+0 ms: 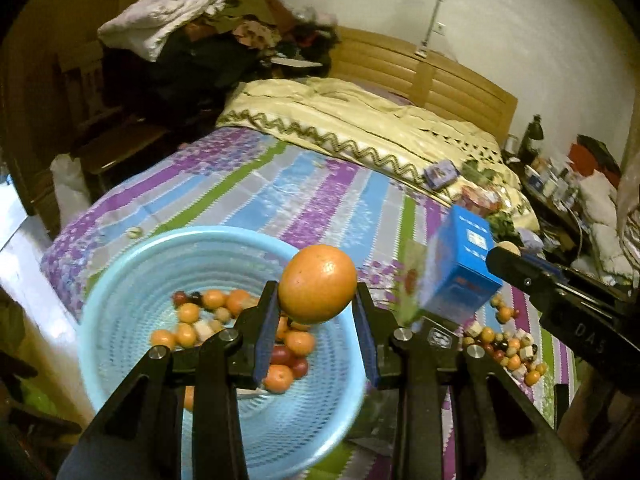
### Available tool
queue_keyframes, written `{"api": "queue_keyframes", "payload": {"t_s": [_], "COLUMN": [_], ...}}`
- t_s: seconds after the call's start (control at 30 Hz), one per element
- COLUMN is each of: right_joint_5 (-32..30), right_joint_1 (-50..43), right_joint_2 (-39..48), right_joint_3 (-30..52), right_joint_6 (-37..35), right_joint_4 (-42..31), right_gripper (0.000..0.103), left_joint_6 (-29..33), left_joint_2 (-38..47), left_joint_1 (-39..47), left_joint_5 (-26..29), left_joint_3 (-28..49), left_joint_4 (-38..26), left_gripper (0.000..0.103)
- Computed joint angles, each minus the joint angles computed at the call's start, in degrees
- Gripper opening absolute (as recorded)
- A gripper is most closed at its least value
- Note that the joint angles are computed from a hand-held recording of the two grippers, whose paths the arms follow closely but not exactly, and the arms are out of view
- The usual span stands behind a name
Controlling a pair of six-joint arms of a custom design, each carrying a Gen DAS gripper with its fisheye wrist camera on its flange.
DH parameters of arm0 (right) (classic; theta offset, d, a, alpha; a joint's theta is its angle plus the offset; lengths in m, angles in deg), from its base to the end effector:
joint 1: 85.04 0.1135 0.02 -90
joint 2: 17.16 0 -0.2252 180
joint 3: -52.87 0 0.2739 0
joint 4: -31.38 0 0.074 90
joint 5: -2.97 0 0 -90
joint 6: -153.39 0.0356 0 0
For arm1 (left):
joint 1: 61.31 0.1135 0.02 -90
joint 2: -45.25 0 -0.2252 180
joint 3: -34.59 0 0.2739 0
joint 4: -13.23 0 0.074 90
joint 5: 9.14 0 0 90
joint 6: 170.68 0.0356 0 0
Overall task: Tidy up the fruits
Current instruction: 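Carry the orange and brown fruit in both grippers over the light-blue basket, then open the left gripper dropping the orange while the right gripper releases the brown fruit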
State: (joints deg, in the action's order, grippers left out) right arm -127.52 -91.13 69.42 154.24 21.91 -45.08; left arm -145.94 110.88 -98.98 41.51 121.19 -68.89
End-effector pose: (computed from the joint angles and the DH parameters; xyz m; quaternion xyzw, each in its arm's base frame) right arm 0.3200 -0.0109 0.3193 -0.3572 0.8409 0.2144 0.3454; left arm 0.1973 -0.1238 0.3277 -0.2989 0.8656 0.0197 0.4012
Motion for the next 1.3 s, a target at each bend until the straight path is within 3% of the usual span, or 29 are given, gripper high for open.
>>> {"api": "queue_keyframes", "payload": {"t_s": [0.23,0.4,0.7,1.03,1.3], "right_joint_5": [3.8,7.71,13.36,17.56,18.46], "right_joint_1": [8.71,15.21,23.09,23.92,24.89], "right_joint_2": [-0.78,0.88,5.41,8.65,9.73], "right_joint_3": [-0.19,0.73,3.2,2.9,2.85], "right_joint_6": [2.01,3.12,4.48,4.03,4.86], "right_joint_4": [-1.77,-3.68,-7.47,-7.62,-7.19], "right_gripper": [0.026,0.026,0.026,0.026,0.026], "left_joint_6": [1.82,7.08,15.64,22.91,25.11], "left_joint_2": [-9.6,-15.41,-18.28,-24.25,-24.75], "left_joint_1": [6.82,15.36,27.18,40.82,43.41], "left_joint_5": [4.19,11.59,23.28,31.89,35.05], "left_joint_3": [-6.12,-11.4,-15.84,-22.62,-24.85], "left_joint_4": [-2.96,-2.07,-1.07,-1.76,-0.4], "left_gripper": [0.037,0.037,0.037,0.037,0.037]}}
